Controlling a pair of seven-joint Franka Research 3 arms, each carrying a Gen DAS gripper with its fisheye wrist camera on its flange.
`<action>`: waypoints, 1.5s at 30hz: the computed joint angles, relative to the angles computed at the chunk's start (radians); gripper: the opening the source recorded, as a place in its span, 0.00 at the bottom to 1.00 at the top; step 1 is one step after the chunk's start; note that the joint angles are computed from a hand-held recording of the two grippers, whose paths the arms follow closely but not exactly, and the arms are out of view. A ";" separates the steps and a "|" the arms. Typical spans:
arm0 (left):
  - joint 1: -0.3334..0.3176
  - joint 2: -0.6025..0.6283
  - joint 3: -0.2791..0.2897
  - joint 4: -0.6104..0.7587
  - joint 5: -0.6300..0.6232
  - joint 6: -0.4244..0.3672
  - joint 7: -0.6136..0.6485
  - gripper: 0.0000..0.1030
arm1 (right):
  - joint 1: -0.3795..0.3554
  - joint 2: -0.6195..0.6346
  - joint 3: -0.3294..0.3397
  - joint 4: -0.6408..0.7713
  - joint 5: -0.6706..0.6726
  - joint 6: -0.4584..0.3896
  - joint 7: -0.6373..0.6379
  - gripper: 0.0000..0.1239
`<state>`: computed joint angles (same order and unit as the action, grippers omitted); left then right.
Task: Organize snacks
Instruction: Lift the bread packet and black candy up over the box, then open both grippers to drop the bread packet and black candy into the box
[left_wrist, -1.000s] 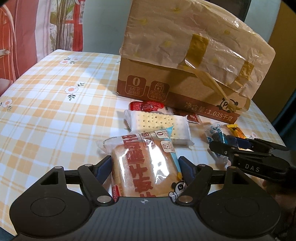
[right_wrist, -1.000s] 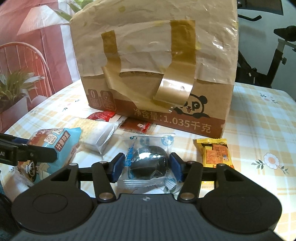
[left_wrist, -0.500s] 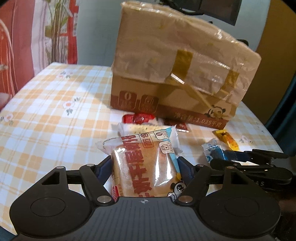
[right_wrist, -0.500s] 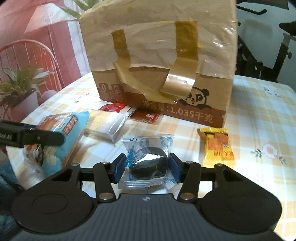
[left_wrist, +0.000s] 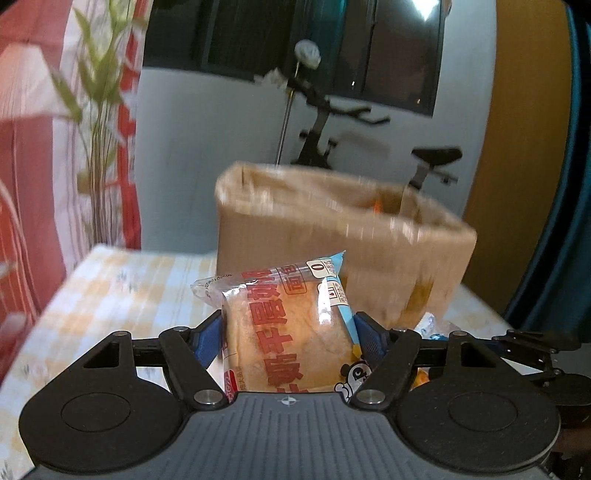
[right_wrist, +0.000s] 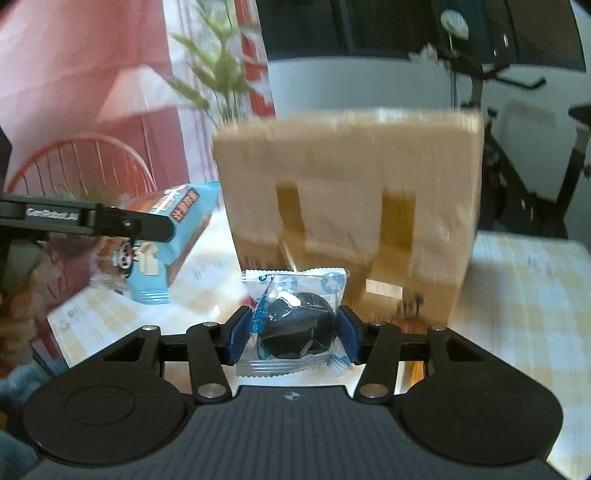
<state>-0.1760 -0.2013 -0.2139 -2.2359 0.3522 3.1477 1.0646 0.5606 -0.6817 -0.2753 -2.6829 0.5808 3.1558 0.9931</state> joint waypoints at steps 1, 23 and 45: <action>0.014 0.006 -0.010 0.020 0.012 0.006 -0.007 0.73 | 0.013 -0.004 -0.011 0.010 -0.002 0.009 -0.009 0.43; 0.237 0.598 -0.413 0.815 0.447 -0.236 -0.158 0.74 | 0.181 0.312 -0.274 0.418 -0.099 0.114 0.027 0.43; 0.153 0.395 -0.194 0.566 0.095 -0.142 0.023 0.75 | 0.040 0.258 -0.108 0.338 0.075 0.130 -0.032 0.45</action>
<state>-0.0233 0.1936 -0.4081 -1.6704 0.4473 3.0053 1.0873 0.6002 -0.4239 -0.3829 -2.3453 0.6558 3.2859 0.9607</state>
